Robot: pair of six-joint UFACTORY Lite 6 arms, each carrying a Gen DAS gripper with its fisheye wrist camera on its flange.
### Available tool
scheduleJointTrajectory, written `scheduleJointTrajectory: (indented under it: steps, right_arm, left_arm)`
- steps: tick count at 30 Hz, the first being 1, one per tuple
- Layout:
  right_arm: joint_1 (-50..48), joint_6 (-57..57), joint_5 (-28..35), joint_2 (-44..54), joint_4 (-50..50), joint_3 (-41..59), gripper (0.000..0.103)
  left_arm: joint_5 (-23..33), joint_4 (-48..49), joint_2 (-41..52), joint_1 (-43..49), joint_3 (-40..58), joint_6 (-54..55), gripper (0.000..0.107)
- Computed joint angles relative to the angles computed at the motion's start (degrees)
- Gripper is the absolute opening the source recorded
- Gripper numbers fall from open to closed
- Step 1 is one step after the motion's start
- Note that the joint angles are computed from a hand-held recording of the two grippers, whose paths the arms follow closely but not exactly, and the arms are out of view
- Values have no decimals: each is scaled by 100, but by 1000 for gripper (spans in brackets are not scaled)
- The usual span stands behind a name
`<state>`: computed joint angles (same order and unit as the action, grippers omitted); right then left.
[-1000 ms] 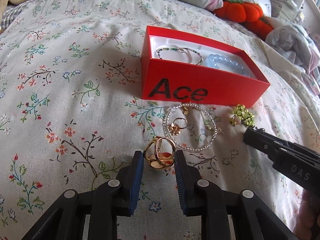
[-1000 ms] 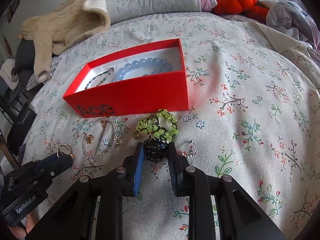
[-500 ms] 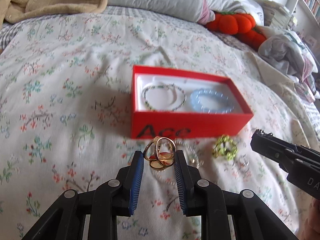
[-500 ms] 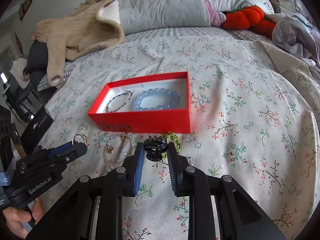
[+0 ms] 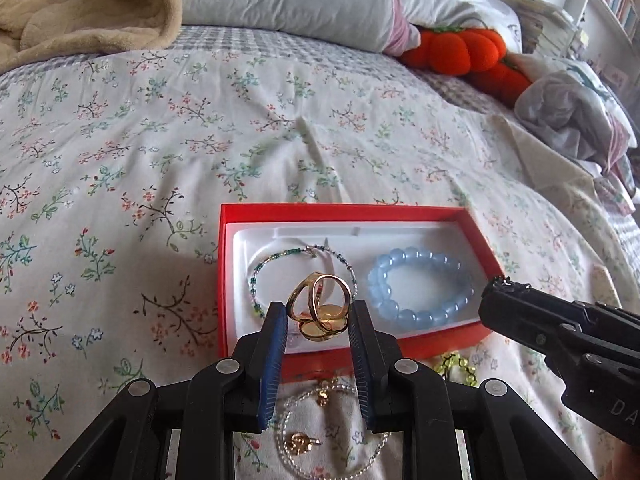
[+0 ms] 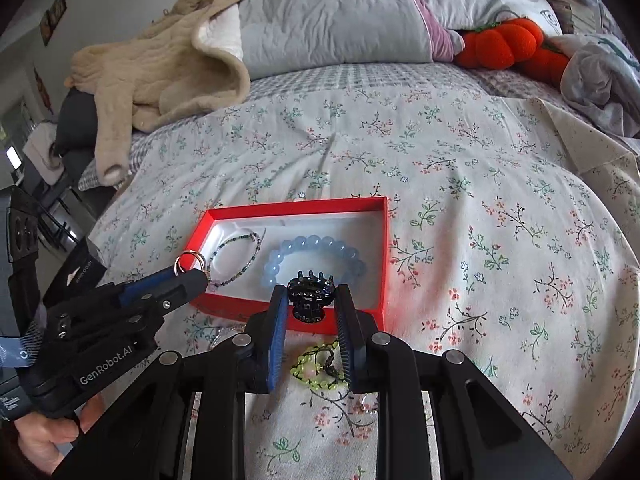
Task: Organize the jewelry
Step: 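Lower gold rings and black clip into the box and open both tools, then withdraw both open tools from the red box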
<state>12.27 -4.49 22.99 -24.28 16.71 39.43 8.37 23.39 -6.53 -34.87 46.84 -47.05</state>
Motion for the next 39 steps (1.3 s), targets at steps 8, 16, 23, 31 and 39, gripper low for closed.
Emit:
scheduleJointTrajectory:
  steps: [8, 16, 23, 31, 39]
  right_arm:
    - [1, -227, -129, 569, 169, 294, 25]
    - [-28, -277, -158, 757, 205, 362, 25]
    - [-53, -275, -136, 1023, 88, 560, 25]
    - [-61, -472, 91, 1334, 309, 911, 26]
    - [-154, -253, 460, 809, 166, 776, 43]
  left_arm:
    - [-33, 133, 565, 44, 406, -86, 26]
    - [175, 872, 664, -33, 511, -764, 28]
    - [405, 1615, 163, -142, 210, -1467, 35]
    - [611, 1428, -279, -166, -77, -1288, 44]
    - [902, 990, -644, -179, -362, -921, 60]
